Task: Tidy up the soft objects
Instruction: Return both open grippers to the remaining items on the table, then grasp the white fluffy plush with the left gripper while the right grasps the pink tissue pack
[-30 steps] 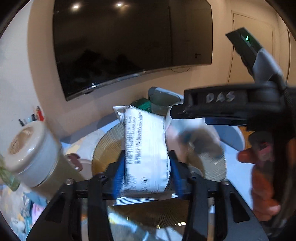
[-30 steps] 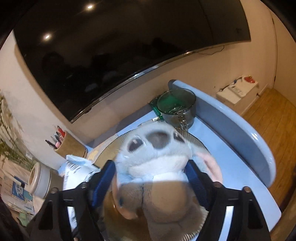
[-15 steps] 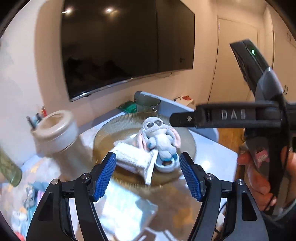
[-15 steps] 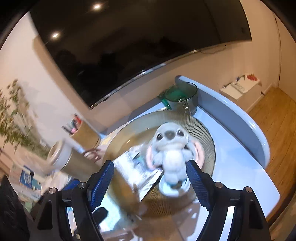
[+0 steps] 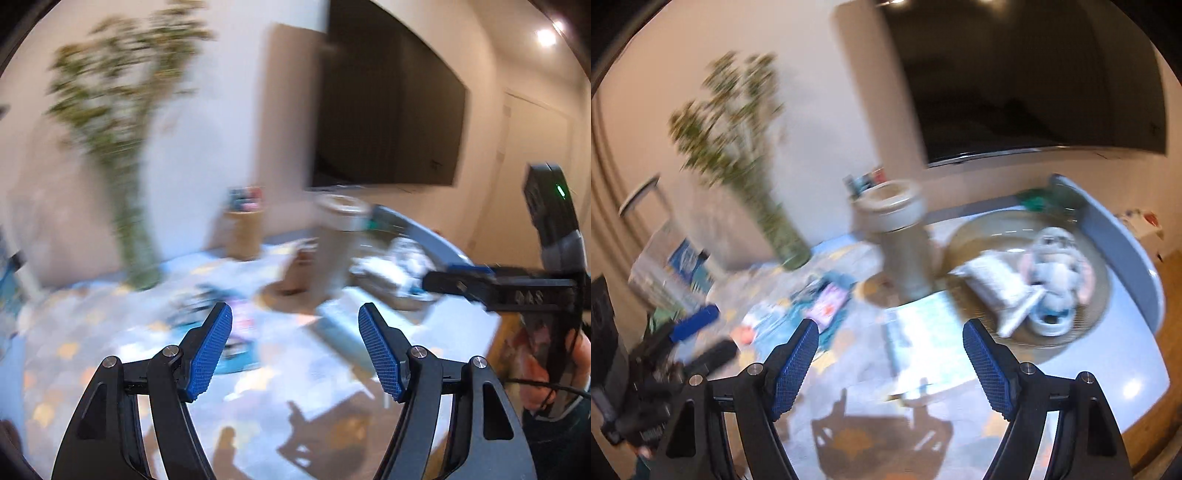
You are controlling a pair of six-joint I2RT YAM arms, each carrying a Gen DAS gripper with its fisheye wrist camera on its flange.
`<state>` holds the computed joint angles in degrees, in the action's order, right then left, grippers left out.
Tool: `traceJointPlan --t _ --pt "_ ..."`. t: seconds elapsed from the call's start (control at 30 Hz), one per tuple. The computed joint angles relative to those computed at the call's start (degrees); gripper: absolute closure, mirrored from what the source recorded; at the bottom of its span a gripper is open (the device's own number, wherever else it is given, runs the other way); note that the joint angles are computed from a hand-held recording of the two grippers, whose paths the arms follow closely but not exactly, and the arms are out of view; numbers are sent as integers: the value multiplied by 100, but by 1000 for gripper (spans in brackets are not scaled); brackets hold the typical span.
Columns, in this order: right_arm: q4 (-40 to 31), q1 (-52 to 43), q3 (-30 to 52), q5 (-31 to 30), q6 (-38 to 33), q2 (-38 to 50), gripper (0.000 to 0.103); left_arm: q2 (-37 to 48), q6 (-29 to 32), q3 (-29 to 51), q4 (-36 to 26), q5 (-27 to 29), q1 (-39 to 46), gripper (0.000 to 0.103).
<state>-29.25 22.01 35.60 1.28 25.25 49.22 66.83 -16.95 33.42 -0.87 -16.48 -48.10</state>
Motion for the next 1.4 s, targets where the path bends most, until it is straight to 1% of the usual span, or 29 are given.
traceJointPlan --t 0.03,0.1,0.17,0.2,0.23,0.27,0.3,0.4,0.53,0.6,0.63,0.7,0.77,0.83,0.9,0.93,0.97,1.0,1.03,1.07,1.1,1.23,1.27,1.33,1.4 --pt "133 337 53 154 128 234 24 -319 23 -187 -148 31 333 34" --pt "444 938 173 397 322 755 24 -685 83 -414 -361 189 979 34" --pt "795 1370 279 600 479 1301 24 -867 237 -556 -489 563 1779 34" --pt "962 1526 347 650 550 1568 24 -850 321 -592 -468 865 2214 34" --pt "1131 1621 403 628 611 1828 24 -731 429 -600 -391 1281 2673 34" --pt "1331 1652 507 515 695 2187 24 -475 549 -554 -289 1752 3137 34" --pt "1484 1635 612 394 776 2498 24 -206 614 -501 -171 2073 3481 34" --pt "1892 1532 1019 75 970 3450 24 809 724 -236 318 2836 4143 34" --pt "2217 1470 1688 311 1019 4630 24 2094 711 81 985 3285 4478 34" --pt "2400 1420 1988 452 1028 5191 24 2606 660 272 1152 3339 4478 34" --pt "2441 1365 2092 412 1048 5381 24 2917 640 407 1244 3398 4458 34" --pt "2680 1195 2254 144 1167 5783 24 3330 668 635 1300 3372 4350 34" --pt "2863 1045 2454 -80 1279 6174 24 3730 720 868 1360 3099 4154 34" --pt "2980 941 2629 -196 1346 6489 24 3974 762 1000 1391 3022 4089 34" --pt "3032 873 2755 -303 1397 6698 24 4179 752 1052 1524 2976 4065 36" --pt "3080 841 2790 -360 1416 6780 24 4262 748 1029 1648 2964 4058 41" --pt "3147 826 2820 -390 1419 6861 24 4314 756 1039 1683 2965 4066 49" --pt "3183 842 2872 -357 1409 6936 27 4374 772 1047 1717 2976 4070 50" --pt "3203 864 2897 -300 1373 6976 36 4398 790 1008 1811 3008 4070 52" --pt "3202 886 2949 -236 1338 7037 42 4392 807 964 1899 2973 4054 53" --pt "3212 903 2989 -185 1322 7093 51 4370 831 915 1979 2901 4019 54" --pt "3360 915 3005 -246 1263 7247 57 4245 884 686 2329 2637 3867 62" --pt "3438 953 2973 -159 1221 7261 58 4168 872 602 2445 2668 3875 69" --pt "3588 1006 2842 -19 1167 7190 63 3970 829 488 2503 2845 3966 70" --pt "3713 1048 2647 204 1132 6990 66 3664 778 315 2530 3012 4086 70"
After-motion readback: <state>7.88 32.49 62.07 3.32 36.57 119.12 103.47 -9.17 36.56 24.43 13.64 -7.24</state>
